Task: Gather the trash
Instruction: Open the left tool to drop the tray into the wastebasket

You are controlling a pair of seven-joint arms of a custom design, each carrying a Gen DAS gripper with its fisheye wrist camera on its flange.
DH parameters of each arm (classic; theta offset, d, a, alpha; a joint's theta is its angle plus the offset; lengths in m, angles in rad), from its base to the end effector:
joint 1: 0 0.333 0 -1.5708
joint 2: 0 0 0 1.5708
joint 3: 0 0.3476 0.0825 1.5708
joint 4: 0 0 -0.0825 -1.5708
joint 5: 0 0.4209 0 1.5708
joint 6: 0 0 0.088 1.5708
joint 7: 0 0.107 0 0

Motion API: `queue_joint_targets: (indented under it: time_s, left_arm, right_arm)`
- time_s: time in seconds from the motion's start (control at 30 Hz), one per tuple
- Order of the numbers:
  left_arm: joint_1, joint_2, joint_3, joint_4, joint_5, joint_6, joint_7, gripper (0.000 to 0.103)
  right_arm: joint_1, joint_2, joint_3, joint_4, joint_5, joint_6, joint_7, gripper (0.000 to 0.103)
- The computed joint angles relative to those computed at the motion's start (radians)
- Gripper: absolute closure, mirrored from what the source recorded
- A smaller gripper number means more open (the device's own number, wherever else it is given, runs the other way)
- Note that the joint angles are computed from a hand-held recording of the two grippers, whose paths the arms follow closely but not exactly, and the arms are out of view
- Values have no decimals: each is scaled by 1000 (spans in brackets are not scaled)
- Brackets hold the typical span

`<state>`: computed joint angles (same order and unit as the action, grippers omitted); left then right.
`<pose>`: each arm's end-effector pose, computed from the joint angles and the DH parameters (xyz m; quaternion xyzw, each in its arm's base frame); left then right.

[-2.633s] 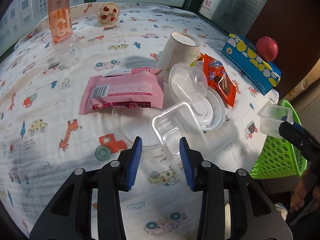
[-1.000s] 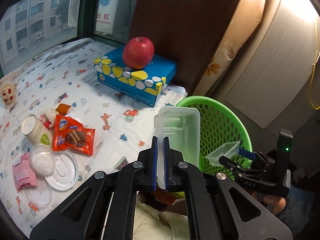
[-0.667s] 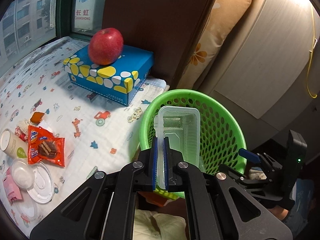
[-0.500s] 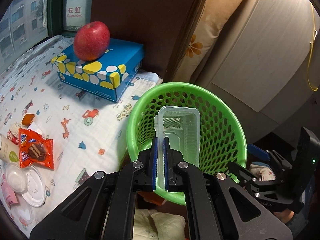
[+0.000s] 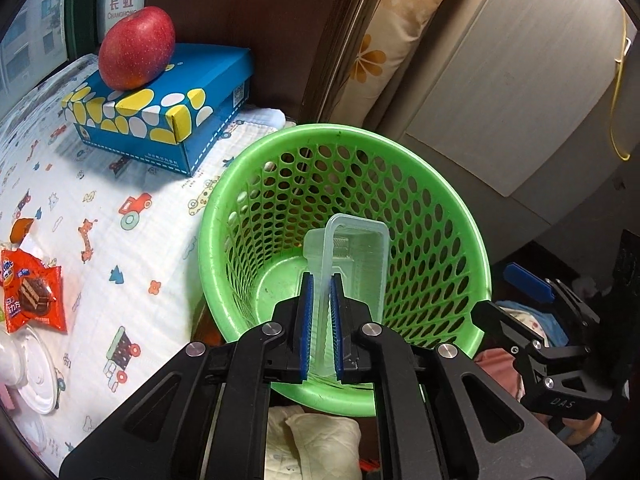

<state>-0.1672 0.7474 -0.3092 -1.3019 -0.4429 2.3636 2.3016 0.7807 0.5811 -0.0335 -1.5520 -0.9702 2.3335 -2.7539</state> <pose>0.7610 -0.3195 0.3583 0.3470 -0.8833 0.3130 0.0386 0.5721 0.5174 0.3429 -0.4419 0.8100 -0.2699 0.2752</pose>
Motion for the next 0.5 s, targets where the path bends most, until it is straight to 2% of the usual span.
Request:
queue_joint_targets:
  time_s: [0.07,0.1,0.27,0.5]
  left_arm:
    - [7,-8,-4,-15,-11,10,3,75]
    - [10,-13,-4,-23,-16,20,1,59]
    - [29,-35,-7,-52,-36,45,5,58]
    - [55,-98,15,-138,-45,160,7,58]
  right_arm:
    - [2,3,0,8,0,-3,-7,17]
    - [3,7,0,14,0,-6,-9,17]
    - [11,17,-2,37,-2,-16,-18,17]
    - [19,52,-7,101,12,-19,-69,17]
